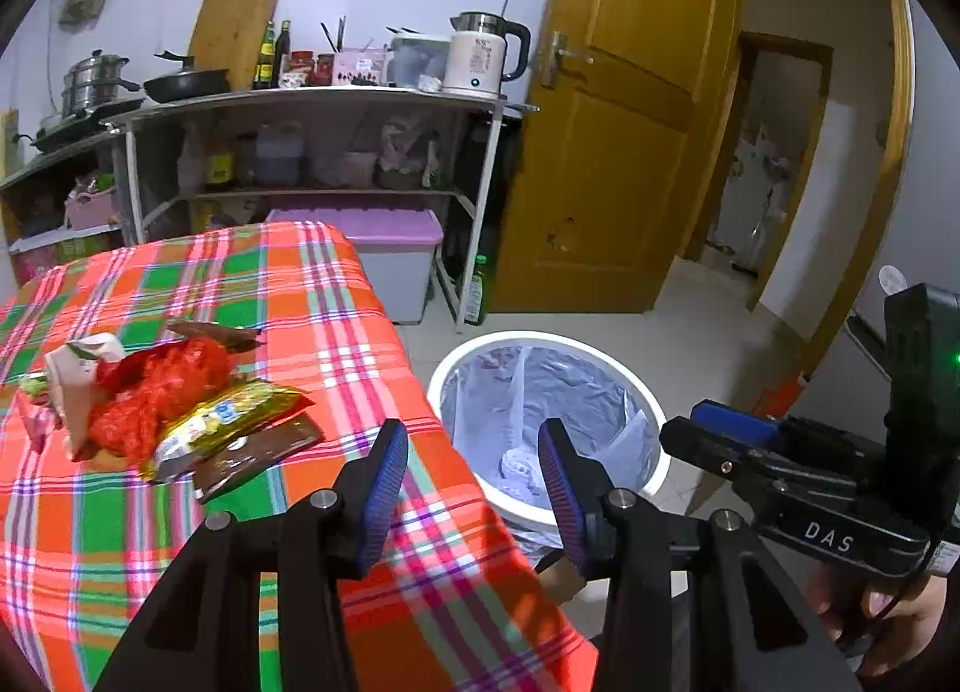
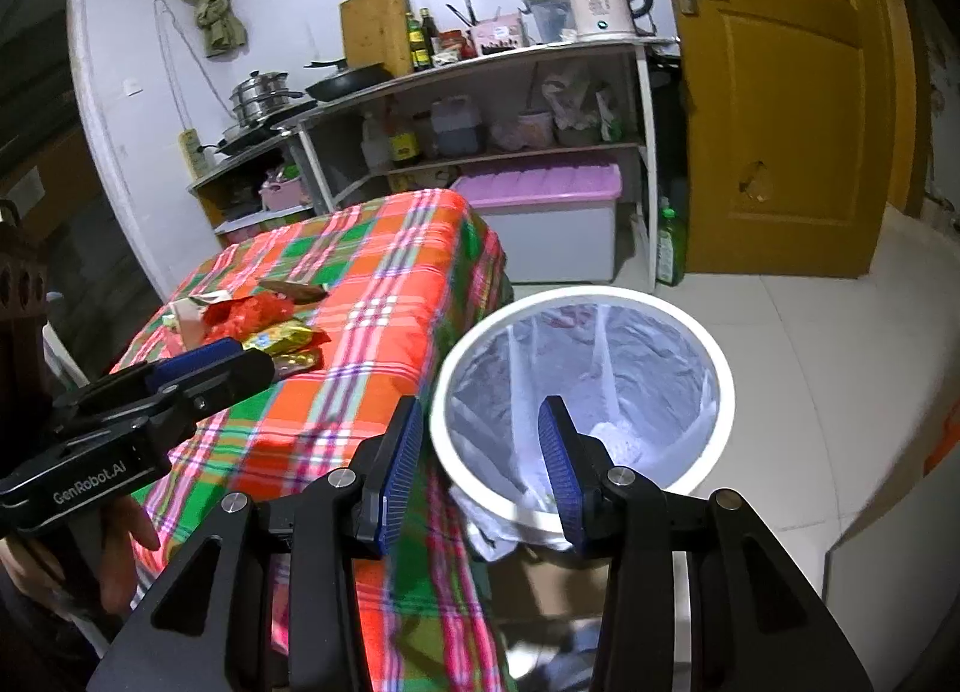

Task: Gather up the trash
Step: 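Move both open tools back over the remaining trash on the table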

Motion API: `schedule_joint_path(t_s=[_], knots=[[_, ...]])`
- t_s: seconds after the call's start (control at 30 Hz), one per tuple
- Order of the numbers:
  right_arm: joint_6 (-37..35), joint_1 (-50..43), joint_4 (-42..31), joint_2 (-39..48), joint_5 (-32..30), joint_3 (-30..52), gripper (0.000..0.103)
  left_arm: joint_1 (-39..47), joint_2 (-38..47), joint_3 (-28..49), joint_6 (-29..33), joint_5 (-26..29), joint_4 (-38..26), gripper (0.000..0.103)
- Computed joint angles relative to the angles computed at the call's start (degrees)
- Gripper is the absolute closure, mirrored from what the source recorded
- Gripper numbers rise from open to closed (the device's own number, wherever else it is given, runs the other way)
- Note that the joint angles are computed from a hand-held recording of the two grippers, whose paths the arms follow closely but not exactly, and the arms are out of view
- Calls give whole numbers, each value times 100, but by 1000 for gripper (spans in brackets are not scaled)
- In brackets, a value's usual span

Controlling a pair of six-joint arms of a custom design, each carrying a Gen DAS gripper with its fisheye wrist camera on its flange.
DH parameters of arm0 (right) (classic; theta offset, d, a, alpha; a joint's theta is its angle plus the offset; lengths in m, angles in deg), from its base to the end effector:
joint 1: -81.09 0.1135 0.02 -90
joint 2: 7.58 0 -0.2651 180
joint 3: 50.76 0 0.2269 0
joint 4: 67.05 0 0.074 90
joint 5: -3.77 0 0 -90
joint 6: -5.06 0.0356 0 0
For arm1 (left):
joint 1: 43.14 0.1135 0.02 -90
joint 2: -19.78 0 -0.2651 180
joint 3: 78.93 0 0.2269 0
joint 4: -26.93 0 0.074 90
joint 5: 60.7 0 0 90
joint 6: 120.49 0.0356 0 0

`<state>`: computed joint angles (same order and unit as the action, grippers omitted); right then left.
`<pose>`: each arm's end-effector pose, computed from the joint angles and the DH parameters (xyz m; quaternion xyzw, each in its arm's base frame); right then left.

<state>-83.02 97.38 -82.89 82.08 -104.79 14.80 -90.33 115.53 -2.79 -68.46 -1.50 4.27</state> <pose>0.2926 0.0973 0.2168 -0.1795 0.8787 0.2103 0.3892 0.2429 -0.2353 0.2308 -0.0362 0.8874 -0.0851 0.4515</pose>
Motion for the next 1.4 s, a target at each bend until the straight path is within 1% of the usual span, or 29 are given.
schedule_joint_path(t_s=[0.3, 0.6, 1.03, 1.17, 1.4], knots=[[12, 436, -57, -249, 89, -77, 61, -203, -685, -595, -368, -490, -246, 58], [12, 781, -72, -181, 137, -17, 61, -278, -1316, -1276, -750, -729, -417, 58], [33, 1191, -97, 203, 169, 324, 61, -7, -2094, -1960, -1214, -909, -825, 58], [28, 1300, -102, 363, 158, 468, 61, 129, -2320, -2093, -1259, -968, -963, 58], [22, 1470, -154, 624, 184, 778, 61, 388, -2556, -2261, -1209, -928, -969, 58]])
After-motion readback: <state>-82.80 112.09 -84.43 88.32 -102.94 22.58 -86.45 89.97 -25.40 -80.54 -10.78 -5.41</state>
